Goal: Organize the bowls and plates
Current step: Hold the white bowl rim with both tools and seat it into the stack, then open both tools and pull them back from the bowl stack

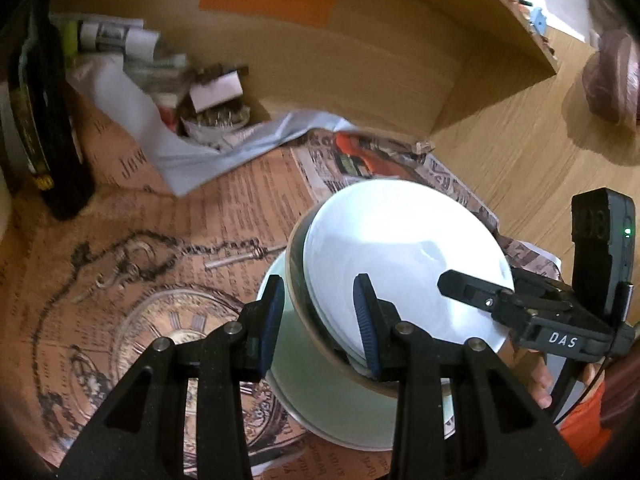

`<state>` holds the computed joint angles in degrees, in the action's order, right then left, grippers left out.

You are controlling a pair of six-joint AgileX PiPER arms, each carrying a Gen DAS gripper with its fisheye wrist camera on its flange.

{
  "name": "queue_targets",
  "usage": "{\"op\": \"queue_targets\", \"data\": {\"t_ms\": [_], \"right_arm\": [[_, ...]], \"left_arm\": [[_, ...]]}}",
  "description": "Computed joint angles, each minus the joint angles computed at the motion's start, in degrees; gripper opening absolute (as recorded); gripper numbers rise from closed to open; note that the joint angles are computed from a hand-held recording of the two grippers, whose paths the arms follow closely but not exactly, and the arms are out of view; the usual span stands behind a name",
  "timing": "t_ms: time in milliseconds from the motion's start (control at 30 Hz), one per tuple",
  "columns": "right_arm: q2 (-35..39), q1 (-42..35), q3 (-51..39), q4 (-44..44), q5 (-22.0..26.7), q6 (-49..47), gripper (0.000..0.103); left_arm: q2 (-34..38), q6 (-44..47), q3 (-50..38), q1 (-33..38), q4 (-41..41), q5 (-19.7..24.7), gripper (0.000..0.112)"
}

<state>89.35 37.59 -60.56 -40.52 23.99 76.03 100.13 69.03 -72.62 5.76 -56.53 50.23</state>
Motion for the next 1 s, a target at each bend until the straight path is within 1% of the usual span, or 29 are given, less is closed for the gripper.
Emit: {"op": "queue_targets", "data": {"t_ms": [33,167,233,267,333,400,500,567,633,733,800,833,900,967,1000], "right_arm": [[-0.1,0.2,0.2,-1.1,0.2,1.0,0.056],[-1.0,1.4,0.6,-5.7,1.8,5.3,0.058],[-2.1,2.6,1.1,-9.6,3.6,8.8,0.065],[-2.8,3.4,1.4,-11.9,4.7,11.0,0.067],[-4.2,5.9,1.7,-17.0,8.3,15.3,0.068],[-5.9,8.3,2.1,-21.1,11.3,18.6,0.068],[-8.4,12.4,2.4,-26.8,16.3,23.3,0.074],[-9.6,16.2,2.3,-31.1,21.5,26.3,0.076],[-10.3,19.6,1.8,-34.1,26.1,27.6,0.077],[-10.5,24.7,0.9,-38.0,32.6,28.8,0.077],[-10.1,28.1,0.1,-40.2,37.1,29.0,0.078],[-9.9,29.1,-0.2,-40.9,38.6,29.0,0.080],[-9.4,31.5,-0.7,-42.7,41.7,29.3,0.083],[-8.9,32.9,-0.7,-44.1,43.4,30.1,0.086],[-8.7,33.6,-0.8,-44.5,44.0,30.3,0.088]], "left_arm": [[-0.6,0.5,0.5,0.0,-0.4,-0.5,0.037],[-3.7,3.8,3.3,0.6,-2.6,-2.1,0.037],[-5.4,5.4,4.5,1.0,-4.1,-2.3,0.043],[-6.4,6.3,5.2,1.4,-5.3,-2.1,0.045],[-8.6,8.5,6.7,2.5,-8.1,-1.5,0.050],[-11.6,11.2,8.6,3.8,-11.4,-0.6,0.053],[-16.0,15.0,11.6,6.0,-15.9,1.0,0.058],[-19.3,18.0,13.8,7.5,-19.1,1.8,0.063],[-22.5,20.9,16.2,9.2,-22.4,2.4,0.075],[-27.5,25.9,20.1,12.2,-28.1,3.9,0.088],[-29.4,27.3,21.3,14.3,-30.0,5.7,0.092],[-30.1,27.4,21.8,15.4,-30.4,7.0,0.096],[-31.3,26.9,22.3,17.9,-30.6,10.0,0.098],[-32.2,26.9,22.8,19.7,-30.7,11.8,0.099],[-32.6,27.1,23.0,20.0,-30.9,11.9,0.100]]}}
